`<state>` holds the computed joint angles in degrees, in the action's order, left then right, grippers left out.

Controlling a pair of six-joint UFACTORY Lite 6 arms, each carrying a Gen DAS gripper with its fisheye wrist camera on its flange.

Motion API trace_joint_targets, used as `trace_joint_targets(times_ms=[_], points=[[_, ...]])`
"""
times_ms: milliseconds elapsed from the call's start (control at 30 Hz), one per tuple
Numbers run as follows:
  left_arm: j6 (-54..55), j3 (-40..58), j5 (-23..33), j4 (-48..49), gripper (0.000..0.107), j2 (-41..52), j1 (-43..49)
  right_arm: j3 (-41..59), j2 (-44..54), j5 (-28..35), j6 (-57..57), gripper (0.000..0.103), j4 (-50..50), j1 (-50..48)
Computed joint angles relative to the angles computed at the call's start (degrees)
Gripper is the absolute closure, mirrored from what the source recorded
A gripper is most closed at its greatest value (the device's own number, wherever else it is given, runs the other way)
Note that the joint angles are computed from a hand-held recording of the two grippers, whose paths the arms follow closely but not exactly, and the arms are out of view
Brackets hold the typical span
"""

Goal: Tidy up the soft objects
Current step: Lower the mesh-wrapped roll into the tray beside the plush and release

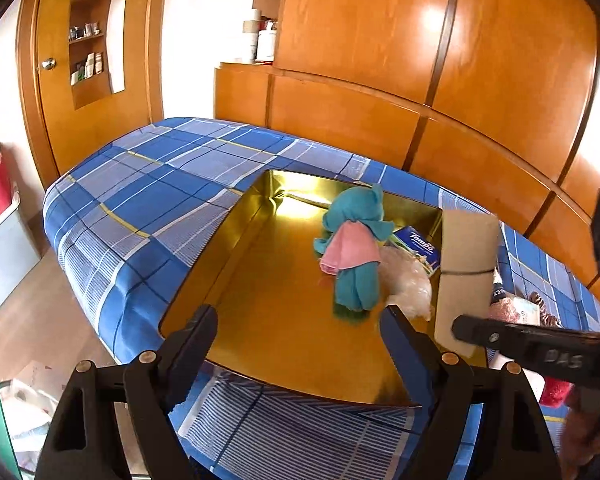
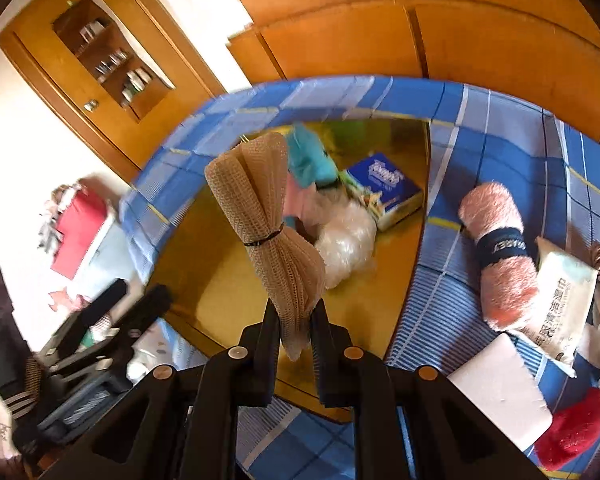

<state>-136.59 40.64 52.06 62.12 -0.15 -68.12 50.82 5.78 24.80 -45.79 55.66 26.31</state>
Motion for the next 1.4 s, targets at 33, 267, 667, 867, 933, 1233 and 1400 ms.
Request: trace_joint_targets(times_ms=[33, 267, 667, 867, 933, 1233, 1400], points=[[-0.3, -0.3, -0.2, 0.1, 0.023, -0.2, 0.1, 1.1, 1.7, -0.7, 3.2, 0.087, -2.6, 0.8], [-1.1, -0.8, -1.6, 0.9, 0.022, 0.1, 0.7, 1.4, 2.3, -6.9, 20.6, 0.067, -20.8, 4.7], [0.6, 2.3, 0.5, 0.1, 0.022, 2.2, -1.2, -5.4, -6.5, -9.7, 8.3, 0.065, -9.6, 1.8], [3.0, 4.9, 1.4, -0.5, 0.022, 4.0, -2.0, -9.1, -11.1, -7.7, -7.3, 0.06, 4.6, -2.0], [4.0, 5.8, 1.4, -0.9, 0.022, 4.7, -2.1, -10.2, -12.5, -7.2, -10.2, 0.06, 6.9, -3.4], [6.4, 9.3, 2.2, -1.6, 0.022, 7.5, -3.0, -13.1, -14.4, -5.7, -15.1, 0.059, 10.0, -9.4], [7.7, 11.1, 2.8, -1.8, 0.022, 8.9, -3.6, -14.7, -15.7, -5.8, -18.2, 0.059, 11.5, -12.3]])
